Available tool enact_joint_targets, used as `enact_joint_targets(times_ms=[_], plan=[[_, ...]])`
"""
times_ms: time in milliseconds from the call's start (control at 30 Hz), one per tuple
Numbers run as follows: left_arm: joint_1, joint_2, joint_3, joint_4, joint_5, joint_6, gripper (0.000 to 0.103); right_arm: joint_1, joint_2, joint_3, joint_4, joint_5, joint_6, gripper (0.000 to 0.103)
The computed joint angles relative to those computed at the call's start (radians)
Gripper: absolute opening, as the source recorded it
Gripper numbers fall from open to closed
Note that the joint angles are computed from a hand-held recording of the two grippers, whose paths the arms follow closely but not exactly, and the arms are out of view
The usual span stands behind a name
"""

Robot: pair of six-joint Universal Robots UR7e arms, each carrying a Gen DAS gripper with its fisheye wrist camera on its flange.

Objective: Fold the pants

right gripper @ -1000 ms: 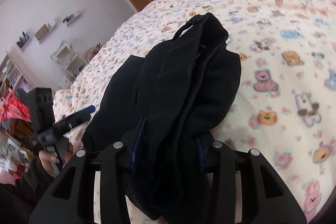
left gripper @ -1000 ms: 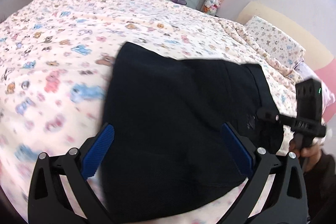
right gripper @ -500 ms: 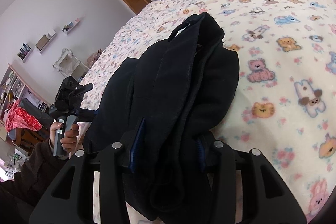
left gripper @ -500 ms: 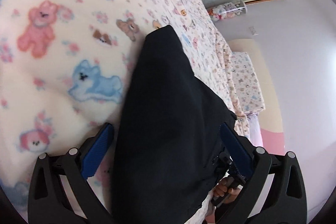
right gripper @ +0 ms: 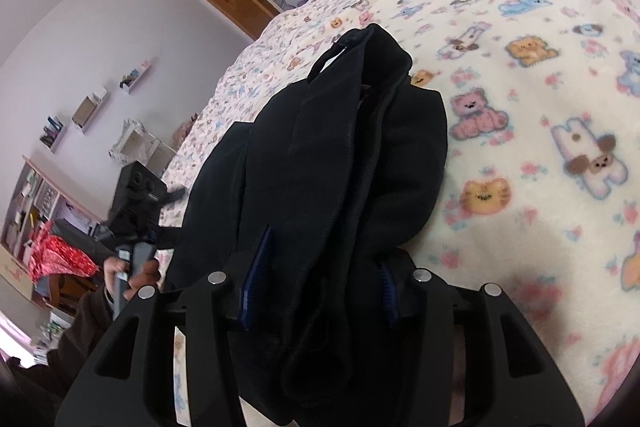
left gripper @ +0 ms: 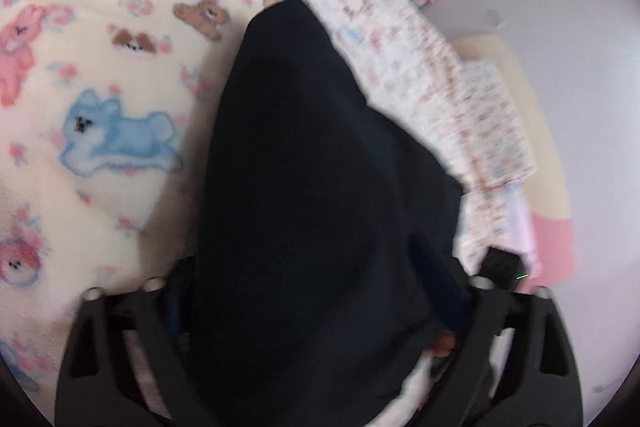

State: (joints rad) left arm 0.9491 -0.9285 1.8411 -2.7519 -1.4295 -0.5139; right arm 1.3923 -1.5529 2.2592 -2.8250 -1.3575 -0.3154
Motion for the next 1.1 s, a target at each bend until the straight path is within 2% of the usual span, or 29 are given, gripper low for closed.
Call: enact_joint_targets(times_ms=[33, 167, 367, 433, 533, 700, 933, 1100], plan=[[-0.004, 0.001, -0.001, 0.011, 0.024, 0.001, 0.071, -0.001, -0.001, 0.001, -0.001, 0.004, 0.001, 0.048], [-0.005, -0.005, 0.003, 0.011, 0.022, 0.001, 0.055, -0.007, -0.003, 0.0, 0.007, 0.031, -0.001, 0.042], [-0.044, -0.021, 0.014, 0.01, 0.085, 0.02, 0.031, -0.011, -0.005, -0.002, -0.005, 0.058, 0.007, 0.038], [-0.064, -0.028, 0.023, 0.002, 0.112, 0.029, 0.028, -0.009, -0.006, -0.003, -0.015, 0.075, 0.018, 0.037], [-0.086, -0.028, 0.026, -0.01, 0.141, 0.04, 0.025, -0.011, -0.002, -0.009, -0.022, 0.109, 0.033, 0.036], [-0.122, -0.017, 0.012, -0.045, 0.193, 0.078, 0.023, 0.011, 0.013, -0.051, -0.014, 0.112, 0.042, 0.035], [-0.141, 0.047, -0.061, -0.13, 0.211, 0.123, 0.023, 0.032, 0.046, -0.131, -0.066, 0.09, 0.053, 0.035], [-0.131, 0.129, -0.158, -0.115, 0.23, 0.143, 0.023, 0.029, 0.089, -0.185, -0.099, 0.025, 0.049, 0.035]])
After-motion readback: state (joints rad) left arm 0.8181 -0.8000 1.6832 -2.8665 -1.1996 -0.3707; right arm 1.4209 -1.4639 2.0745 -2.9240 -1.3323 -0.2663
